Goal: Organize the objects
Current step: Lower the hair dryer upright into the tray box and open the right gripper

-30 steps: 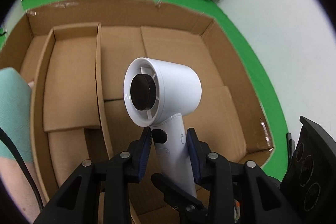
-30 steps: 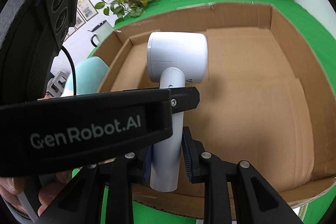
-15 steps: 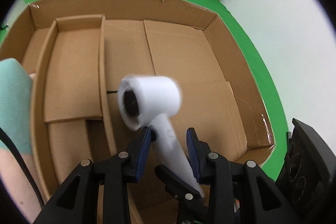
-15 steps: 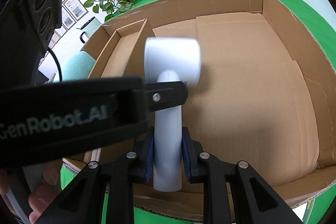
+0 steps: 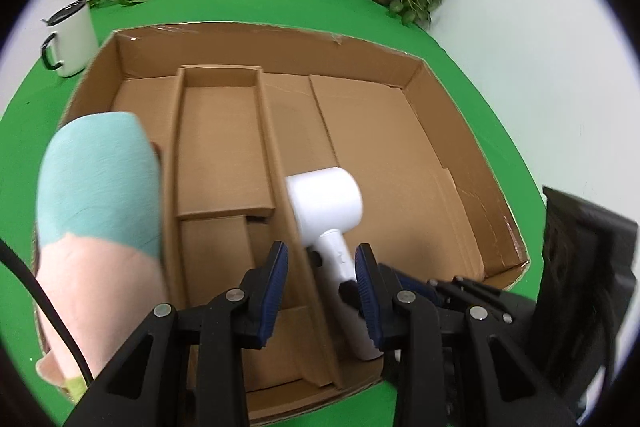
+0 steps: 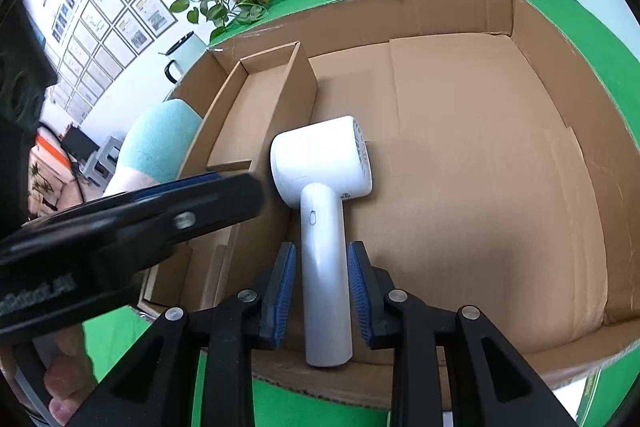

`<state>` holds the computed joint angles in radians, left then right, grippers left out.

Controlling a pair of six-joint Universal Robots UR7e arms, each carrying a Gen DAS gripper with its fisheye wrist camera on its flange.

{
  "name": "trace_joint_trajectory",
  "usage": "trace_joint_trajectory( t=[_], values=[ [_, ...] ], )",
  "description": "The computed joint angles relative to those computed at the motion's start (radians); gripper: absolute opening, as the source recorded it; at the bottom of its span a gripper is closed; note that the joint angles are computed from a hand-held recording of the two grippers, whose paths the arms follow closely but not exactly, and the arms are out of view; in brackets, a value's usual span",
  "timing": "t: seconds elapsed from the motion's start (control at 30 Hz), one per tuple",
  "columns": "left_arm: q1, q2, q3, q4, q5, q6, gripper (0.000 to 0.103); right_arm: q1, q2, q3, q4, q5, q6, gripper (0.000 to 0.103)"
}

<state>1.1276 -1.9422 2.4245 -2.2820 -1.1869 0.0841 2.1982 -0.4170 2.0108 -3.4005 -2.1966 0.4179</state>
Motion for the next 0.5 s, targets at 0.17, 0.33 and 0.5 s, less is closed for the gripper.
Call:
trace_joint_trajectory(
  t=[0.17,0.33,0.5],
  values=[
    [0.042,-0.003,0.005,-0.020,-0.009,0.014,0.033,-0.028,0.018,-0.030,0.034,0.020,-0.017,0.023],
    [0.070,-0.024,0.016,-0.034,-0.031,0.045,0.033,-0.024,0.027,-0.040,0.038,0.028,0.055,0.023],
    [0.086,-0.019,0.012,-0.037,-0.056,0.052,0.033,-0.016,0.032,-0.052,0.065,0.024,0.122,0.022]
  ],
)
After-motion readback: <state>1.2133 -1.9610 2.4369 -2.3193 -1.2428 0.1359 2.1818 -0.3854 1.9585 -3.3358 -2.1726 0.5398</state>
